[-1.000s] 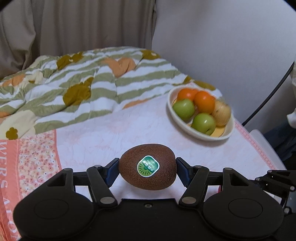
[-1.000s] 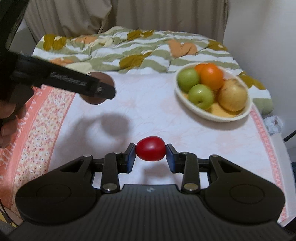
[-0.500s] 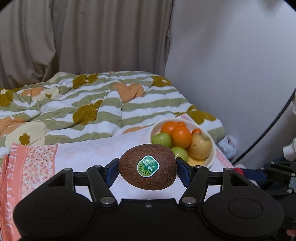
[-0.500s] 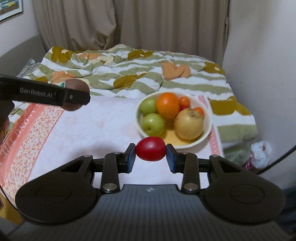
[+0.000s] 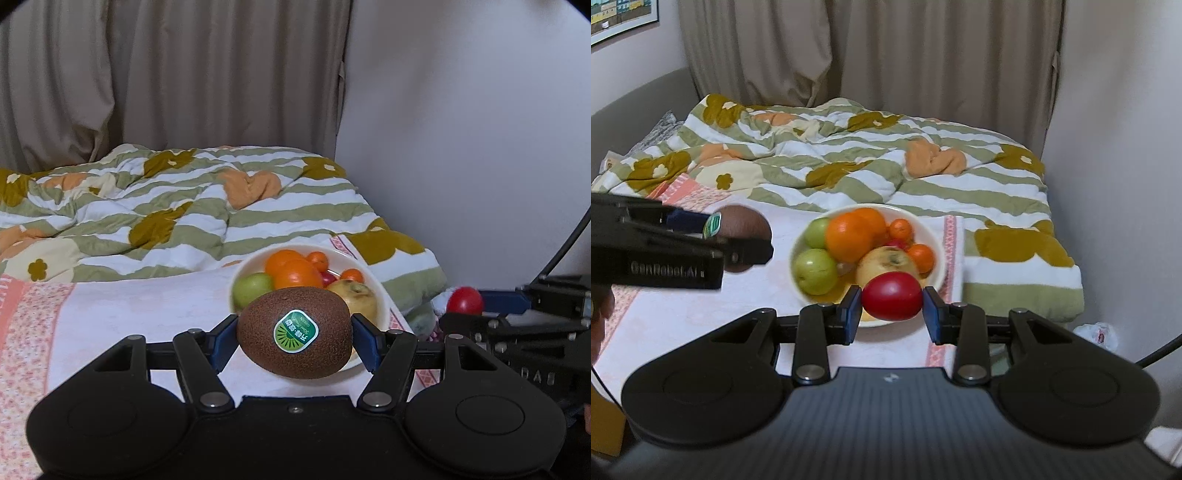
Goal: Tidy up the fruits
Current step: 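Carry the kiwi with the left tool into the bowl while the right tool carries the tomato, then open the left tool to release the kiwi while the right tool drops the tomato in the bowl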
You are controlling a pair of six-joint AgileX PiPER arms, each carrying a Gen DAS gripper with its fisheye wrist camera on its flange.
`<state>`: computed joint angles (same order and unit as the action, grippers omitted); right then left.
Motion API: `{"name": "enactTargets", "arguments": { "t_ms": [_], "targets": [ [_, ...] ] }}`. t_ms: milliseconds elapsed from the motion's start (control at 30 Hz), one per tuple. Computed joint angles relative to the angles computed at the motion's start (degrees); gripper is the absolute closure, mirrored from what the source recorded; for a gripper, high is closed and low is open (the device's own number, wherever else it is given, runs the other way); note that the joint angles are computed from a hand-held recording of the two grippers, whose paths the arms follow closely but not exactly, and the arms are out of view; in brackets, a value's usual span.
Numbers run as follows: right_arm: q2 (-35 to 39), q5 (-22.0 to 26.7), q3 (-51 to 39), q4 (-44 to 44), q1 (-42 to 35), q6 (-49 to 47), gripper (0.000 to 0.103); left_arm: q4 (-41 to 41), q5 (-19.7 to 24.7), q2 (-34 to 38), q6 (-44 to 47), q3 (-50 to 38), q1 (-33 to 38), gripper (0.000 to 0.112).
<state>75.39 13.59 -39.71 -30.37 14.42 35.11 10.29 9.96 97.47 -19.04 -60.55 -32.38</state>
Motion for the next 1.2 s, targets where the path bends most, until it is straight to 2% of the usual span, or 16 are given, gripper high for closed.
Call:
{"name": "enactTargets", "arguments": {
  "t_ms": [133, 267, 333, 400, 600, 767, 867, 900, 933, 1033, 1200],
  "targets": [
    [1.8, -2.9, -0.3, 13.2, -5.3, -14.3, 0.052, 15.4, 0.0, 5.0, -14.3, -3.4, -2.8, 0.044],
    [4.5, -4.1, -1.1, 19.8, -8.5, -21.7, 0.052, 27.5, 0.0, 9.6, -24.3, -6.1, -4.9, 0.044],
    [5.8, -4.2, -1.9, 22.9, -9.6, -24.8, 0.052, 36.0, 0.4, 12.1, -31.1, -7.5, -5.9, 0.044],
    [7.2, -4.2, -2.6, 27.7, -10.7, -29.7, 0.052, 39.6, 1.0, 14.4, -33.4, -9.0, -6.3, 0.044],
    [11.2, -4.7, -4.6, 33.3, -12.3, -35.3, 0.052, 56.3, 2.3, 18.3, -46.0, -10.7, -7.7, 0.044],
    [13.5, -4.7, -6.1, 35.0, -12.6, -36.4, 0.052, 59.8, 5.2, 20.8, -47.1, -12.2, -8.8, 0.042],
    [14.2, -4.3, -6.8, 35.4, -12.9, -37.0, 0.052, 69.7, 6.2, 20.8, -55.1, -11.1, -9.9, 0.032],
    [14.4, -4.2, -7.0, 35.4, -12.9, -37.0, 0.052, 71.2, 6.6, 20.7, -56.4, -10.9, -10.1, 0.024],
    [14.6, -4.1, -7.3, 35.5, -13.0, -37.0, 0.052, 71.9, 6.7, 20.4, -57.0, -10.6, -10.2, 0.022],
    [14.7, -3.6, -7.9, 36.4, -13.1, -38.0, 0.052, 70.1, 5.3, 19.0, -55.8, -9.5, -9.3, 0.021],
    [15.3, -3.4, -9.8, 40.5, -13.0, -42.6, 0.052, 56.0, 2.4, 15.0, -46.2, -8.2, -6.3, 0.016]
  ]
}}
